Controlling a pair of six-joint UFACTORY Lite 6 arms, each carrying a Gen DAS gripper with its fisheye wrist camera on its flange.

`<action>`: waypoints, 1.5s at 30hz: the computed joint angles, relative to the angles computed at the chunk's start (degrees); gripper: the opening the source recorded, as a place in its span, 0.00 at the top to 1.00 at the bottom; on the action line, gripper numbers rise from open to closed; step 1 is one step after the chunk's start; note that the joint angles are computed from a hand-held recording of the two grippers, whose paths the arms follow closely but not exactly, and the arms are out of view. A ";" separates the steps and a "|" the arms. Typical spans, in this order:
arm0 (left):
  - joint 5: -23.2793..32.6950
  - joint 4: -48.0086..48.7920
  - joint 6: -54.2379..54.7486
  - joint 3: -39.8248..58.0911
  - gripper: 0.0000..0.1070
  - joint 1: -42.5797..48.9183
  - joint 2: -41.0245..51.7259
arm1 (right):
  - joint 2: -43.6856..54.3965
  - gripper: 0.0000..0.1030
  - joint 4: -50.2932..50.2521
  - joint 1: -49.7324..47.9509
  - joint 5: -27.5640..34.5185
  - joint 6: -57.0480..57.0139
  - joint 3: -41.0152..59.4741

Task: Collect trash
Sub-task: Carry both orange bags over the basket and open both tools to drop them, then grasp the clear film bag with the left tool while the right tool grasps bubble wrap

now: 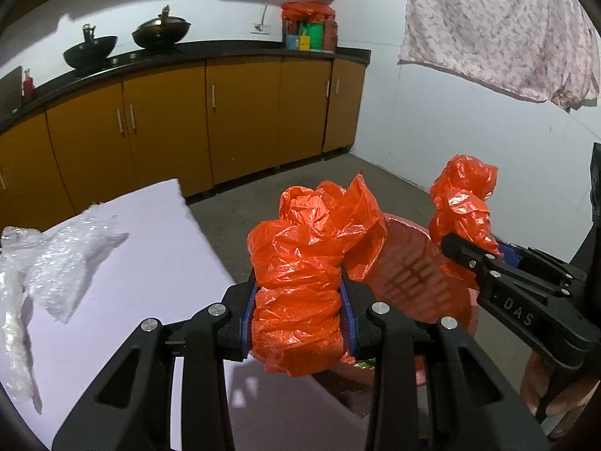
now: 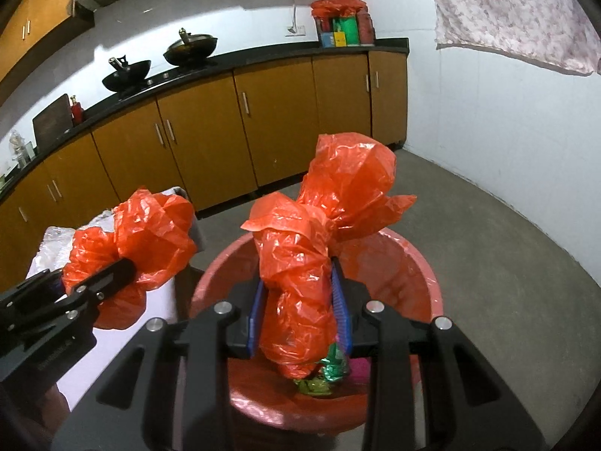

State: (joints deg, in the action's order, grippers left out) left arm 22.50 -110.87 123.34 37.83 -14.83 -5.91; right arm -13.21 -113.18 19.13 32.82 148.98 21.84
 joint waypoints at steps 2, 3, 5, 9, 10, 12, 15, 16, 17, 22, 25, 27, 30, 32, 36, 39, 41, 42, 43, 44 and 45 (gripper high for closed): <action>-0.52 -1.59 1.11 0.91 0.66 -1.24 1.58 | 0.55 0.69 -2.75 -1.66 -0.52 2.02 -0.44; -0.61 -2.34 1.81 1.22 0.66 -1.64 2.29 | 0.72 0.69 -4.06 -2.53 -0.83 2.95 -0.65; -1.43 -4.29 3.23 2.35 0.66 -3.24 3.97 | 0.88 0.69 -7.38 -4.65 -1.51 5.31 -1.25; -2.23 -7.42 5.87 3.91 0.66 -5.47 6.63 | 1.99 0.66 -12.44 -7.05 -1.87 9.71 -1.83; -2.34 -8.00 6.37 4.26 0.66 -5.90 7.12 | 2.45 0.65 -13.73 -7.63 -1.90 10.75 -1.83; -2.28 -8.73 7.12 4.96 0.65 -6.67 8.19 | 3.03 0.64 -15.34 -8.34 -1.89 12.00 -1.83; -2.11 -10.03 8.77 5.40 0.56 -7.51 9.24 | 3.62 0.55 -18.44 -9.31 -1.73 14.66 -2.44; -1.75 -9.96 9.08 5.47 0.54 -7.34 9.55 | 3.71 0.53 -19.02 -9.45 -1.63 15.26 -2.54; -1.72 -10.58 9.63 5.54 0.51 -7.56 9.82 | 3.80 0.51 -18.91 -9.12 -1.33 15.60 -2.63; -1.75 -10.36 9.11 5.80 0.47 -7.22 10.37 | 3.57 0.48 -20.93 -10.52 -1.63 17.68 -3.28; -1.66 -9.76 8.42 5.46 0.46 -5.94 9.89 | 3.39 0.47 -20.26 -10.81 -1.88 17.30 -3.30; -1.55 -8.53 7.28 5.23 0.45 -4.46 9.24 | 3.15 0.47 -19.36 -10.52 -2.14 16.86 -3.20; -0.72 -6.60 6.42 3.67 0.43 -0.80 7.05 | 3.00 0.47 -18.03 -9.35 -2.17 15.93 -2.74; 0.08 -4.91 5.72 2.41 0.41 2.53 5.37 | 3.27 0.47 -16.21 -7.52 -1.93 14.63 -1.95; 3.36 1.40 2.58 0.42 0.38 12.86 2.32 | 6.35 0.47 -10.65 -1.30 -0.85 11.31 2.16; 6.21 6.72 -0.17 0.36 0.35 22.22 1.42 | 10.45 0.45 -7.33 3.79 -0.19 9.77 6.88; 7.59 8.48 0.22 0.65 0.33 28.17 1.34 | 13.71 0.44 -5.37 7.08 0.07 8.67 10.60; 8.15 8.59 1.18 0.82 0.32 30.86 1.47 | 15.31 0.43 -4.68 8.57 0.21 8.38 12.33; 8.84 8.13 3.21 1.44 0.29 34.61 2.20 | 17.79 0.43 -4.20 10.32 0.18 8.30 15.02; 9.30 7.92 4.46 2.13 0.27 36.98 2.99 | 19.18 0.42 -3.69 11.44 0.07 8.10 16.68; 9.73 7.41 6.29 3.48 0.26 40.17 4.55 | 21.46 0.41 -3.41 12.85 -0.26 8.18 19.27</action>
